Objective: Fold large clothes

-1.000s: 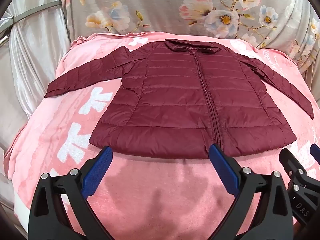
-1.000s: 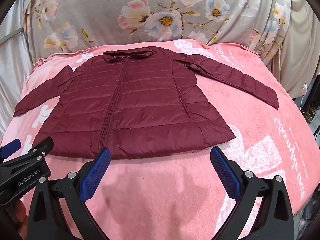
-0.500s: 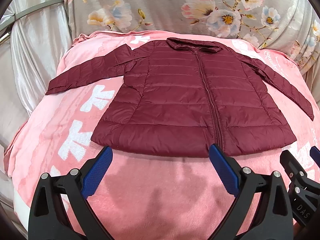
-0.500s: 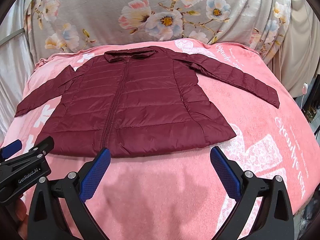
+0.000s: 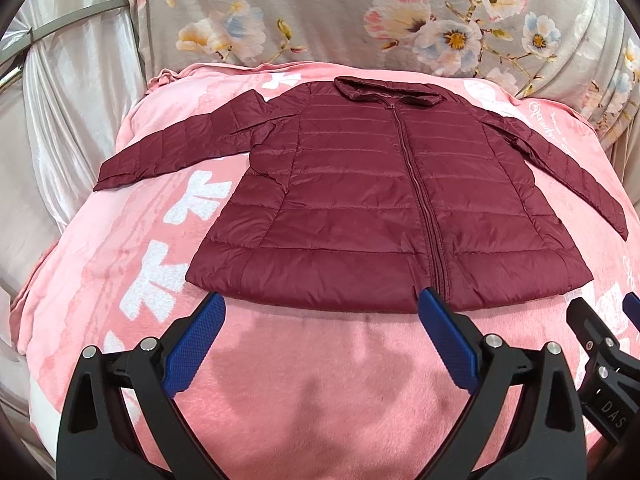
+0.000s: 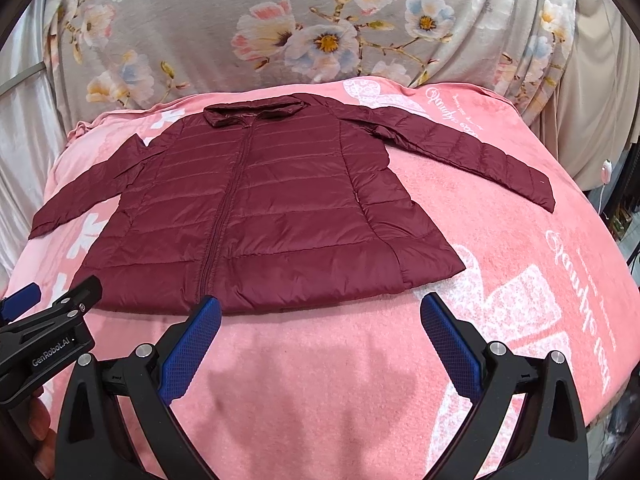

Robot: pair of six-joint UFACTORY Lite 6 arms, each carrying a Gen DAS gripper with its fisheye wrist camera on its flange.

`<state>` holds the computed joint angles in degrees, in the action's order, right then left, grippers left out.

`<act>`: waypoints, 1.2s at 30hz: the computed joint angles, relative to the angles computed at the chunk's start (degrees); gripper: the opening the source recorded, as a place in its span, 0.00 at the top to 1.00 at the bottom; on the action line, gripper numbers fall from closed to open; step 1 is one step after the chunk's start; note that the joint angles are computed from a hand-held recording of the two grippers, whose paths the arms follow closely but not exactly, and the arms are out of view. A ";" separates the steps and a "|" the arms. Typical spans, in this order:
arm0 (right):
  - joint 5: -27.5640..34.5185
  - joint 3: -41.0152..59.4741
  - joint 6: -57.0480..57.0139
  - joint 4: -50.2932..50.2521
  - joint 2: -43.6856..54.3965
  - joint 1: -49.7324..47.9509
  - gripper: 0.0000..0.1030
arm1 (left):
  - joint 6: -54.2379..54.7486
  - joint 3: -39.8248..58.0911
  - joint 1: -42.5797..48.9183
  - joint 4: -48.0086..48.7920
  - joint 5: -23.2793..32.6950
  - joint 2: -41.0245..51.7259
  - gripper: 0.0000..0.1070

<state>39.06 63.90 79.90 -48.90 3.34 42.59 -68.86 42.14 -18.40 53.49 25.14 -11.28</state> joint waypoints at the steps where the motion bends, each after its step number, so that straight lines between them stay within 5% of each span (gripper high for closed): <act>1: 0.07 -0.09 0.01 0.06 -0.12 0.14 0.05 | -0.10 0.00 -0.04 0.10 0.07 0.02 0.12; 36: -1.33 5.19 -4.66 2.04 2.91 2.45 0.05 | 8.53 -2.75 6.13 -6.88 1.32 -6.99 0.12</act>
<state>37.73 69.09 75.24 -46.86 6.24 45.04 -60.32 39.39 -12.27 46.62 26.46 -18.27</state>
